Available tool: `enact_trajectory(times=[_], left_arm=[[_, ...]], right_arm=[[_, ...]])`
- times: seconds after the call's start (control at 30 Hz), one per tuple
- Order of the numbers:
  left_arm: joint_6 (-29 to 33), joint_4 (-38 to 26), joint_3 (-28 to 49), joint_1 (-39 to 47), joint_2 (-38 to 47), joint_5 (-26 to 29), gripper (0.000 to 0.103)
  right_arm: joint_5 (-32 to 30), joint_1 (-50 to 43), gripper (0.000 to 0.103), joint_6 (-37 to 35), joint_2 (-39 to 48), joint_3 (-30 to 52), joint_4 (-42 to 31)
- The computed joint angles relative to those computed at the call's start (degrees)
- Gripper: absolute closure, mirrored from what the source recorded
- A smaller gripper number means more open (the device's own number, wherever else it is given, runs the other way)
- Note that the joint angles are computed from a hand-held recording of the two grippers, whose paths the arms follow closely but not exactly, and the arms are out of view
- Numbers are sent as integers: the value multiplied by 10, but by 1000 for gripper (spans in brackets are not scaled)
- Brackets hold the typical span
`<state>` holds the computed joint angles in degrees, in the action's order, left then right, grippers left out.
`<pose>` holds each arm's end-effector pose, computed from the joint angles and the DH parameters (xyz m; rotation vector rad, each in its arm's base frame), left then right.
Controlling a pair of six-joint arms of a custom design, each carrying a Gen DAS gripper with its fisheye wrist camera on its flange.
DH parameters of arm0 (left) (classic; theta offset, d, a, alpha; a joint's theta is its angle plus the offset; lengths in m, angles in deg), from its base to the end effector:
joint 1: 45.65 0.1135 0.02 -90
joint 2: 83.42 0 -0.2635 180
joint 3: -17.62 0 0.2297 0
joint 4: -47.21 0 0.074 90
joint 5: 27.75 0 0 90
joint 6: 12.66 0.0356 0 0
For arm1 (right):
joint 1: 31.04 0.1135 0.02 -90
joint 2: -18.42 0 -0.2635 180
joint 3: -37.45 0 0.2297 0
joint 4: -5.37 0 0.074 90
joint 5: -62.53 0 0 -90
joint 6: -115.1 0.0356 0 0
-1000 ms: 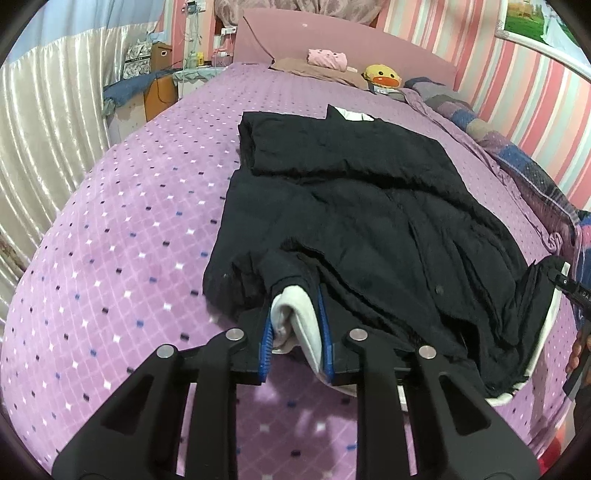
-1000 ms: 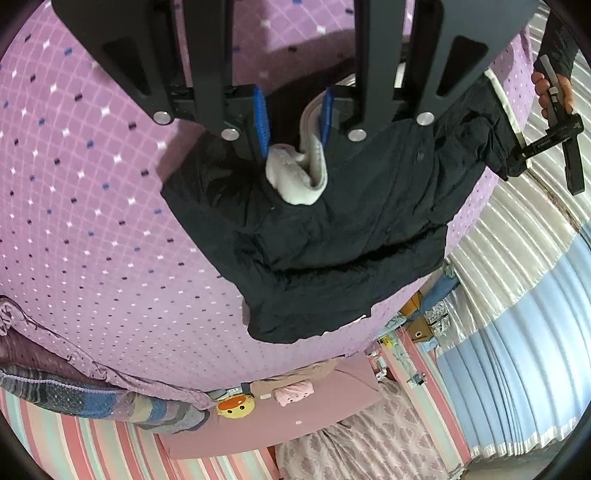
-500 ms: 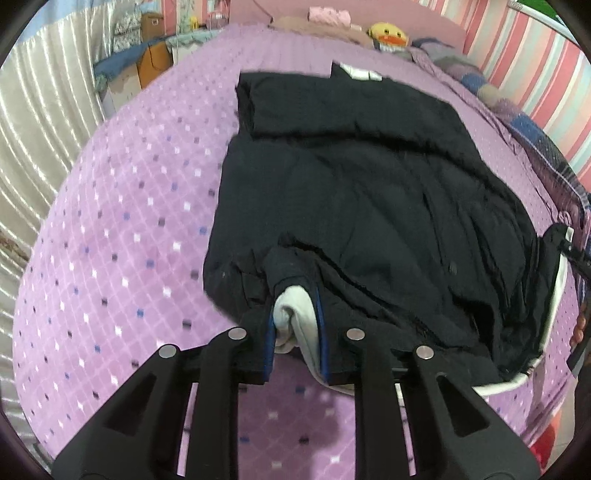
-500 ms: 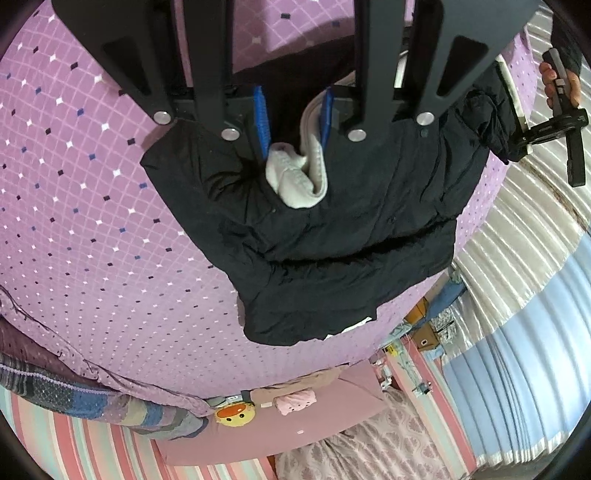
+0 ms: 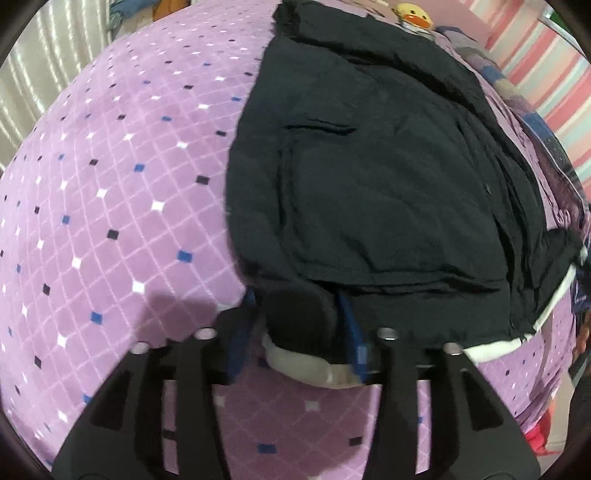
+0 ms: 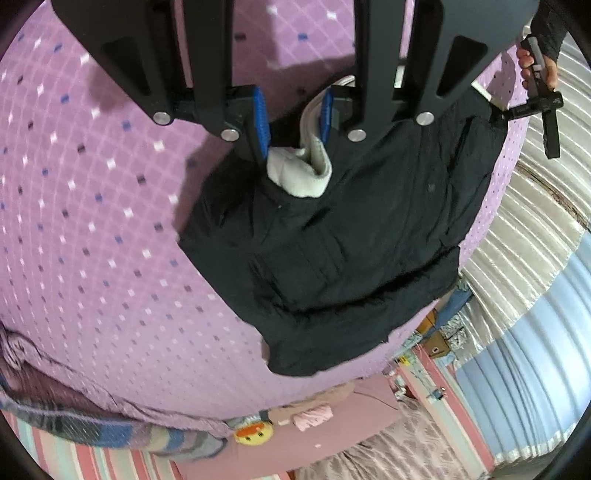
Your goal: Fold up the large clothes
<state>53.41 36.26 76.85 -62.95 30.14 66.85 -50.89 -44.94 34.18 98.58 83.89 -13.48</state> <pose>0.2904 -0.0934 0.0690 -0.1348 2.7453 -0.3154 0.2275 -0.0417 0.1609 0.3175 2.4204 0.4696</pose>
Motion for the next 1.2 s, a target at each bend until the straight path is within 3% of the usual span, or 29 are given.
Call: enact_trajectory(times=[0.13, 0.3, 0.4, 0.53, 0.73, 0.83, 0.87, 0.9, 1.0, 1.1, 1.2], left_arm=[[11, -15, 18, -11, 11, -4, 37], [22, -43, 49, -28, 33, -31, 5], [13, -44, 54, -30, 41, -36, 3], [22, -33, 49, -25, 41, -32, 3], [20, -23, 49, -32, 44, -36, 4], [33, -15, 35, -35, 31, -38, 17], [39, -10, 26, -34, 25, -31, 30], [46, -5, 22, -35, 20, -16, 46], [53, -13, 27, -49, 13, -27, 61], [52, -25, 34, -54, 8, -37, 75], [54, -36, 37, -61, -4, -55, 81]], right_arm=[[-16, -30, 77, -47, 10, 4, -64], [-50, -74, 66, -93, 57, 1, -87], [-61, -91, 53, -103, 76, -8, -71], [-79, -98, 44, -100, 103, -12, -54], [-18, -59, 36, -85, 93, -33, -6], [3, -44, 37, -95, 96, -35, 7], [2, -42, 39, -95, 93, -40, 16], [-4, -43, 48, -96, 90, -41, 19], [-12, -37, 68, -104, 85, -45, 25], [12, -16, 77, -103, 68, -50, 35], [41, 9, 81, -97, 55, -45, 35]])
